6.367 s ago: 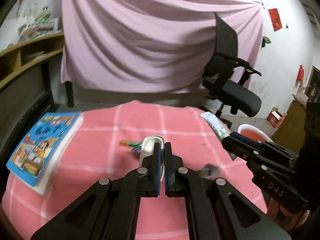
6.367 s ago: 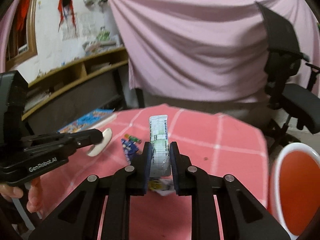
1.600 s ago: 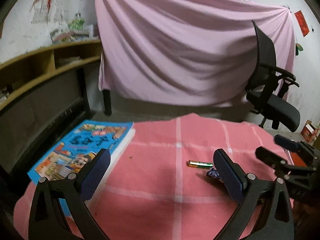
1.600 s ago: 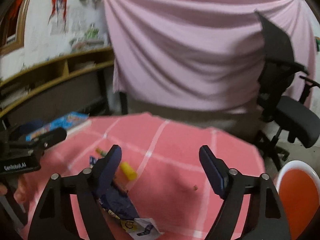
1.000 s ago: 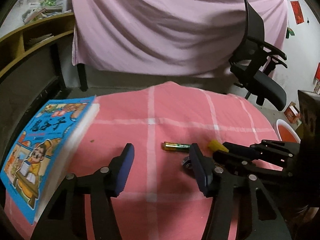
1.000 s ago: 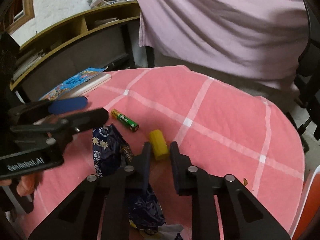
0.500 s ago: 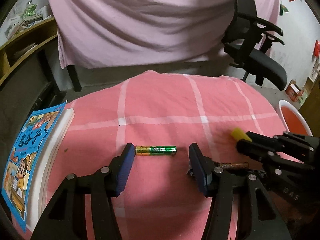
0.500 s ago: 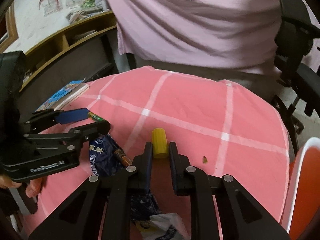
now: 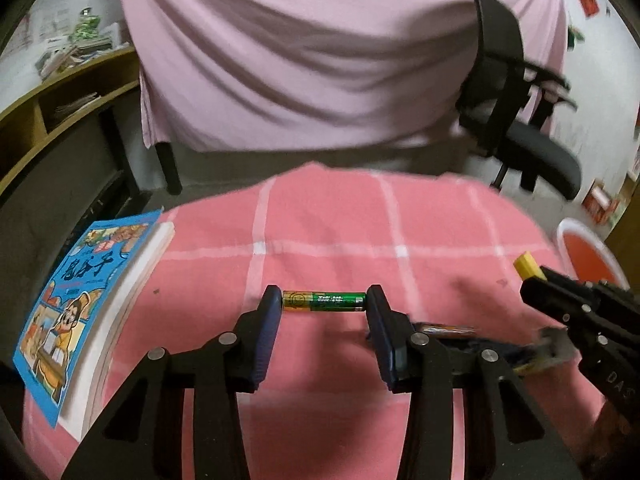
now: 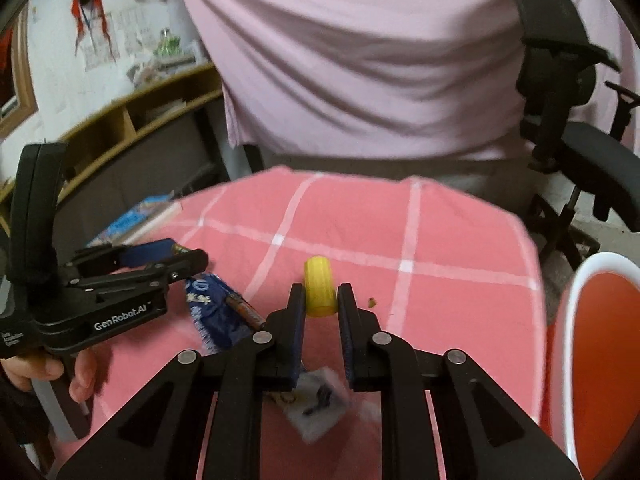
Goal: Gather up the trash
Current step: 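Lift the battery and yellow cap and carry both over the orange bucket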
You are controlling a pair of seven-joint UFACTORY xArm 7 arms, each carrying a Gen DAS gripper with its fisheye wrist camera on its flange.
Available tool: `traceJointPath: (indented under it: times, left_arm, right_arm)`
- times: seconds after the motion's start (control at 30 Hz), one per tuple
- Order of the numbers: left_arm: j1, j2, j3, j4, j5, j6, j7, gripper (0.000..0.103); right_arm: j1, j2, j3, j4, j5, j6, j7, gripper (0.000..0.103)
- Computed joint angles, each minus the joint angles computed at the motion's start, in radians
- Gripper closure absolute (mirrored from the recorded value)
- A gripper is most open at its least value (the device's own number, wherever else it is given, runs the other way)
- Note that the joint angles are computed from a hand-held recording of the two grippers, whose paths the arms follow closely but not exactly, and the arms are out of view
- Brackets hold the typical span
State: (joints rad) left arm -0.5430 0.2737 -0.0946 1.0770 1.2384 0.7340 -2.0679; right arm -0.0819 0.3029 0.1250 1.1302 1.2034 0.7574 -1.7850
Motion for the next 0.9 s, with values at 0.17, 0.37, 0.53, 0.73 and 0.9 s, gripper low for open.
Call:
traceJointPath:
  times: [0.17, 0.37, 0.53, 0.73, 0.9]
  left_arm:
    - [-0.028, -0.065, -0.021, -0.018, 0.095, 0.072, -0.127, 0.065]
    - [-0.064, -0.095, -0.073, 0.030, 0.204, 0.203, -0.179, 0.065]
    - [-0.094, -0.086, -0.098, 0.096, 0.294, 0.265, -0.178, 0.065]
    - [-0.141, -0.036, -0.103, 0.216, 0.377, 0.301, -0.115, 0.065]
    - [-0.188, 0.034, -0.083, 0.336, 0.430, 0.289, -0.040, 0.065]
  right_arm:
    - [-0.046, -0.055, -0.020, -0.024, 0.117, 0.081, -0.071, 0.089]
    - [-0.078, -0.129, -0.076, -0.046, 0.253, 0.218, -0.156, 0.089]
    - [-0.100, -0.171, -0.128, -0.056, 0.333, 0.301, -0.192, 0.089]
    - [-0.141, -0.179, -0.174, -0.038, 0.409, 0.366, -0.207, 0.089]
    - [-0.183, -0.154, -0.193, 0.000, 0.446, 0.402, -0.191, 0.089]
